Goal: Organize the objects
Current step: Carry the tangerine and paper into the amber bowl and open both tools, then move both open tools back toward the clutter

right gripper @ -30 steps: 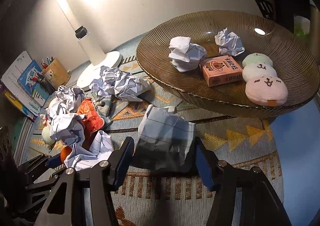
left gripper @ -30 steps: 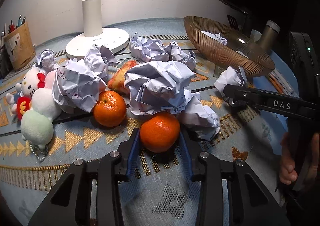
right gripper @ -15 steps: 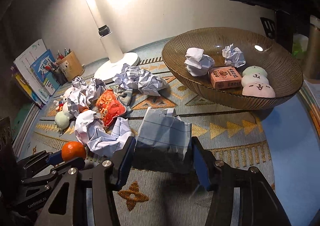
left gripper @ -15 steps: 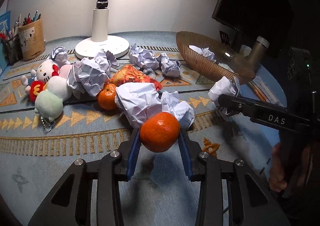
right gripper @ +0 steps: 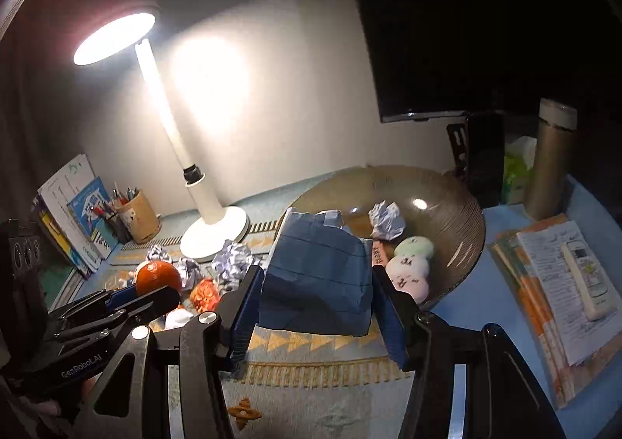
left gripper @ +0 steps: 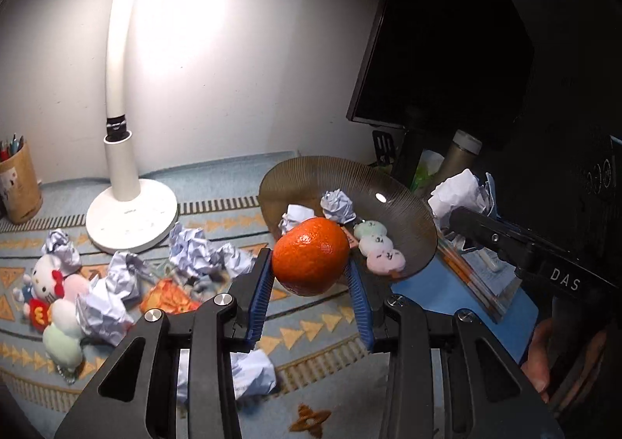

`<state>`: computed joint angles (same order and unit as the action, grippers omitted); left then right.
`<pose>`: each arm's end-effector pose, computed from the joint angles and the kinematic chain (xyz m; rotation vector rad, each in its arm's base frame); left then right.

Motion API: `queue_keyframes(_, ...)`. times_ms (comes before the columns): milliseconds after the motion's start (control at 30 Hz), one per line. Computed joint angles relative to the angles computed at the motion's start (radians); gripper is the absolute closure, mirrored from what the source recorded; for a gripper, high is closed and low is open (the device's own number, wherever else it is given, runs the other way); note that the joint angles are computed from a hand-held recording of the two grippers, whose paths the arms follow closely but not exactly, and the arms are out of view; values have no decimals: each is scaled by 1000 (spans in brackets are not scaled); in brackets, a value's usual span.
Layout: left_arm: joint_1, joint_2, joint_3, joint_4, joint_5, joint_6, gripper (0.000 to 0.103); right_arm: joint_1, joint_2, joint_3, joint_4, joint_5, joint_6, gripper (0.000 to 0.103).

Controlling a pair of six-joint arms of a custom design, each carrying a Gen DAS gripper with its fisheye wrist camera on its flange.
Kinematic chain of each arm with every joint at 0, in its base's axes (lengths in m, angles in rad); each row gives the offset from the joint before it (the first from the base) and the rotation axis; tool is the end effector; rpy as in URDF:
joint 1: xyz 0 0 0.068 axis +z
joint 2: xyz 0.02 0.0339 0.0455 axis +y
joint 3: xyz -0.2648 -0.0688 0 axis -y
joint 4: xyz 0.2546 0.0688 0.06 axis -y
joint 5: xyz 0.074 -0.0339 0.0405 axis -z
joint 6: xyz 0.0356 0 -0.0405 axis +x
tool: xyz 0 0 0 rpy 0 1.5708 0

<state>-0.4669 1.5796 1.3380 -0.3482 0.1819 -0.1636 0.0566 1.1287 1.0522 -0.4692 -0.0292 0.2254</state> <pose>0.3315 -0.1743 0.3150 0.4384 2.1592 -0.5552 0.2583 0.0157 0.3363 0.1616 2.1164 0.1985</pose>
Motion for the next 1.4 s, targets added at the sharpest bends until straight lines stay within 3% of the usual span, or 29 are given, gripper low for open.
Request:
queue_keyframes(267,-52,312,329,-56,4,-7,69,-168,197,126,34,-79,20,49)
queue_keyframes(400,-59,448,458,-99,2,-25,67,-229,331,182,44,-179,45,48)
queue_keyframes(433,-55,479,487,-110,20,-34,57,-236,360,198,42,-197,50,48)
queue_keyframes(467,-53,517,530,-132,32,-44,37,-244,387,213,42,-217,53,44)
queue_keyframes(500,-50,534,545,-139,34,-57,29,-251,408,222,46,-239,56,33)
queue_keyframes(567,-44,531,522,-118,34,-72,28,-260,432,227,54,-270,52,27)
queue_keyframes(767,-33,427,396,-69,23,-71,28,-262,391,168,68,-268,46,26)
queue_keyframes(933,3,200,174,10,11,-66,28,-200,295,137,40,-224,16,26)
queue_keyframes(1233,203,-280,-226,25,-38,-58,22,73,70,47,52,-74,40,27)
queue_keyframes(1400,339,-348,-434,58,-109,-25,22,250,96,-99,163,38,68,26)
